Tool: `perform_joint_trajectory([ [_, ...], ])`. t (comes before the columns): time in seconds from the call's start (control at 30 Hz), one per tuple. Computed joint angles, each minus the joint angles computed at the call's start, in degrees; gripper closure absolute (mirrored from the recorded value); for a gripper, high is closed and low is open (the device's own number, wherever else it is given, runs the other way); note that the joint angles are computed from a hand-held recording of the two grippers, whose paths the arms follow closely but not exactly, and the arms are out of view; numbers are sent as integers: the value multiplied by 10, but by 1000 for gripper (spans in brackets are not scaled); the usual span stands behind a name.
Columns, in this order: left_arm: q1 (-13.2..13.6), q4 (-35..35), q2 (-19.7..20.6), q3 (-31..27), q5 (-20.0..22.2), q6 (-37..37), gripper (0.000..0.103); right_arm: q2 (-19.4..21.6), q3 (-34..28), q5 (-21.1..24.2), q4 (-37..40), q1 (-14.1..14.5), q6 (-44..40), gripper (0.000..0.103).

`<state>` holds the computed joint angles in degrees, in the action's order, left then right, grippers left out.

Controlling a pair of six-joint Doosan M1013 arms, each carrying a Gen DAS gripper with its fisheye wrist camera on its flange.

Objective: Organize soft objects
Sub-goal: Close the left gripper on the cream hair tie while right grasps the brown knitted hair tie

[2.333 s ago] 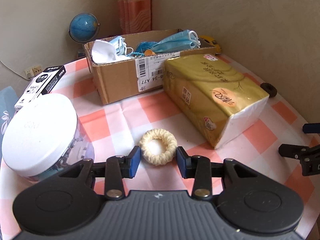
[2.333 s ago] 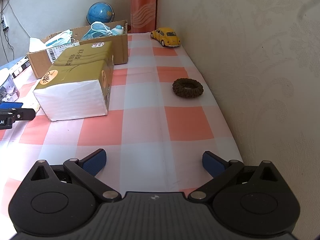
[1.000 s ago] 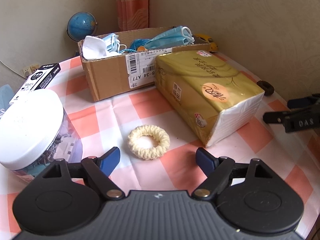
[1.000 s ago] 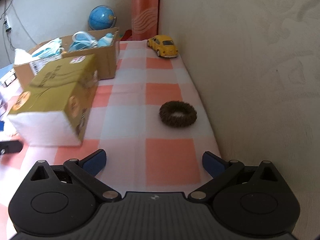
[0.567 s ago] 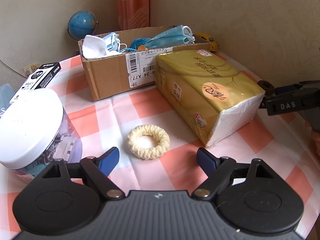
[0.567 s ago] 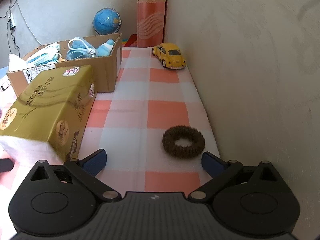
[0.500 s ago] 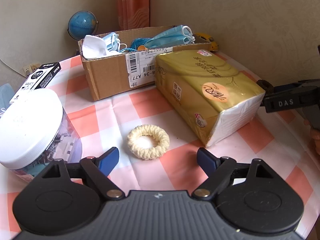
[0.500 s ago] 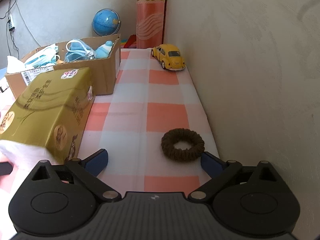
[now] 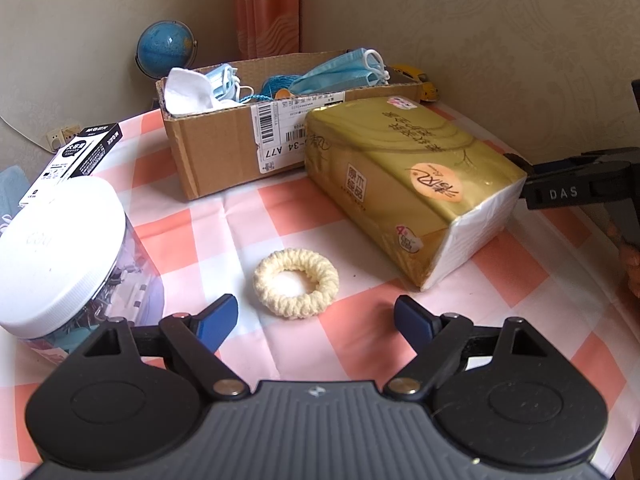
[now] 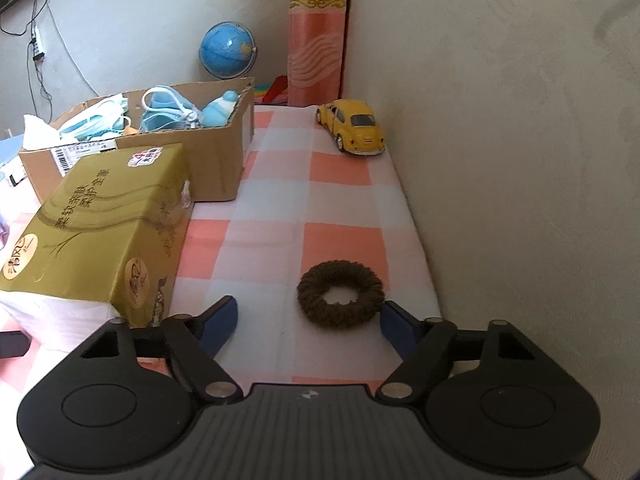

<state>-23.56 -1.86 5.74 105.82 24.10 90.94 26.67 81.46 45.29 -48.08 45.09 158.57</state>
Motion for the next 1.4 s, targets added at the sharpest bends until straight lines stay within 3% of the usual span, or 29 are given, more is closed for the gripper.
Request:
perform_joint_trajectory([
  [0.27,0,1,0,0,0,-2,18,-2,2,3,-5,-3,14,37],
  [0.33,-1,4,-1,1,1,-6,18,-2,1,-1,-4,-3,14,52],
  [0.4,-1,6,-1,1,1,-9,18,0,-3,6,-2,-2,11,56],
  [0.6,-4,28,-2,2,-1,-36,20,-9,5,10,3,7,11,57],
  [0.73,-6,46,-4,3,-4,-57,28,-8,7,13,-7,6,25,52],
  [1.1,-11,82,0,0,-13,-99,34,-2,3,3,-12,-2,27,44],
  [1.2,-10,76,1,0,-18,-92,44,-2,2,-4,-5,-4,23,45],
  [1.27,-7,57,2,-1,-20,-74,57,-1,1,0,-7,-3,26,52],
  [1.4,-5,45,2,-5,-13,-57,63,-5,3,8,-6,2,32,56],
])
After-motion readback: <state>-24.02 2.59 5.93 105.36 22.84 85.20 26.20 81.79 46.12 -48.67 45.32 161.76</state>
